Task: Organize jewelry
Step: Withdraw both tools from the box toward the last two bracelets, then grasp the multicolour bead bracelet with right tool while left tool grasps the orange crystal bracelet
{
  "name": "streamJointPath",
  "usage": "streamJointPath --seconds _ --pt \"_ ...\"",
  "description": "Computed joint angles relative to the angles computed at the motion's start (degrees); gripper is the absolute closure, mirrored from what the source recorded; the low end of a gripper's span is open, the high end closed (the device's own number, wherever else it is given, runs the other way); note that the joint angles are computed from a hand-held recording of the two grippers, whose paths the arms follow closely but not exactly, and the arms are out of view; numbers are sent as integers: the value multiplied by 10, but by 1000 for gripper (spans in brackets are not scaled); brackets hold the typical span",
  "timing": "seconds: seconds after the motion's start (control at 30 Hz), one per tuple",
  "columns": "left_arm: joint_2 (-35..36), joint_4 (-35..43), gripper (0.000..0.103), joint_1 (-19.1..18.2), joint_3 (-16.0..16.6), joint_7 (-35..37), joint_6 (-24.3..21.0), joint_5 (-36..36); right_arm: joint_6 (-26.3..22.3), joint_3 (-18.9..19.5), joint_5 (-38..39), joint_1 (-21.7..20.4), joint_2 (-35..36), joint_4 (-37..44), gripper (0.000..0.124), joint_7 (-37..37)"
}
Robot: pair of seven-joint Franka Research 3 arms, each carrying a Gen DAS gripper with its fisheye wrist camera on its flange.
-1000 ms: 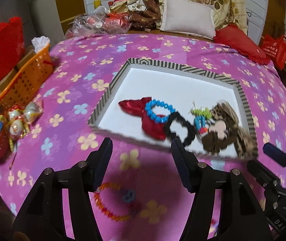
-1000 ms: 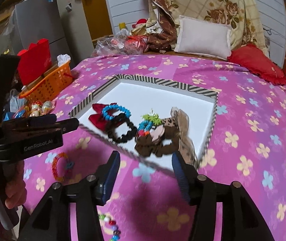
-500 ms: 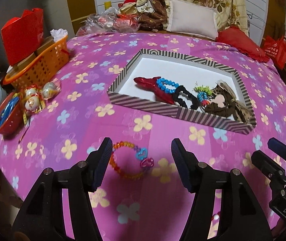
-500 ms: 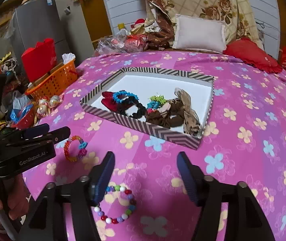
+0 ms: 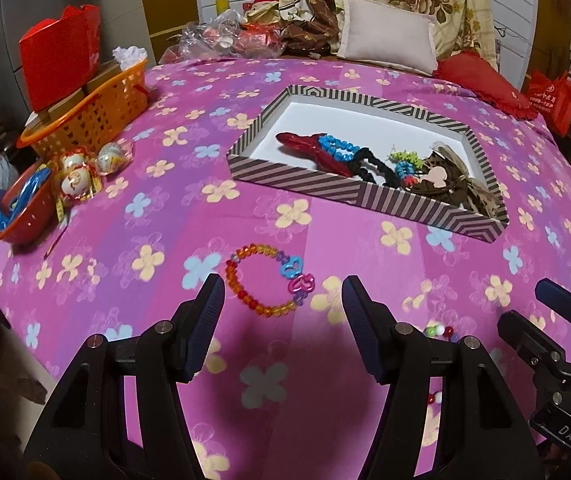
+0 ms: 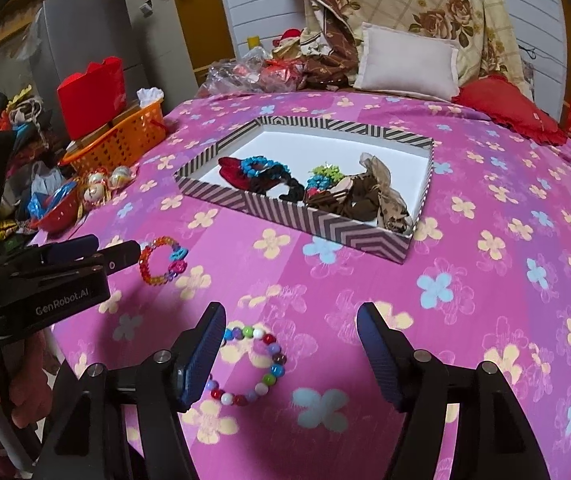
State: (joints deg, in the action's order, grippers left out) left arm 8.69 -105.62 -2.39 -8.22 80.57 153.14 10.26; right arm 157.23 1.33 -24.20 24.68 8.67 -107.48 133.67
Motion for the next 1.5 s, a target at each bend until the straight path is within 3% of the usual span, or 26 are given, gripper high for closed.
streamJointPath --seconds 0.67,0.93,1.17,1.37,1.5 --pt "-36 -54 42 16 9 3 0 -18 -10 20 21 4 -18 -38 58 -23" --pt "-36 -64 42 35 9 76 -14 -100 -8 24 41 2 -20 -50 58 -37" --pt "-15 -38 42 47 6 114 -53 -166 -14 24 66 2 -11 -46 58 -59" --pt "5 -12 42 44 3 108 -65 -154 -19 21 73 6 -4 -40 58 -65" --pt "27 23 42 35 6 68 -84 -120 -17 19 85 4 0 -39 58 -69"
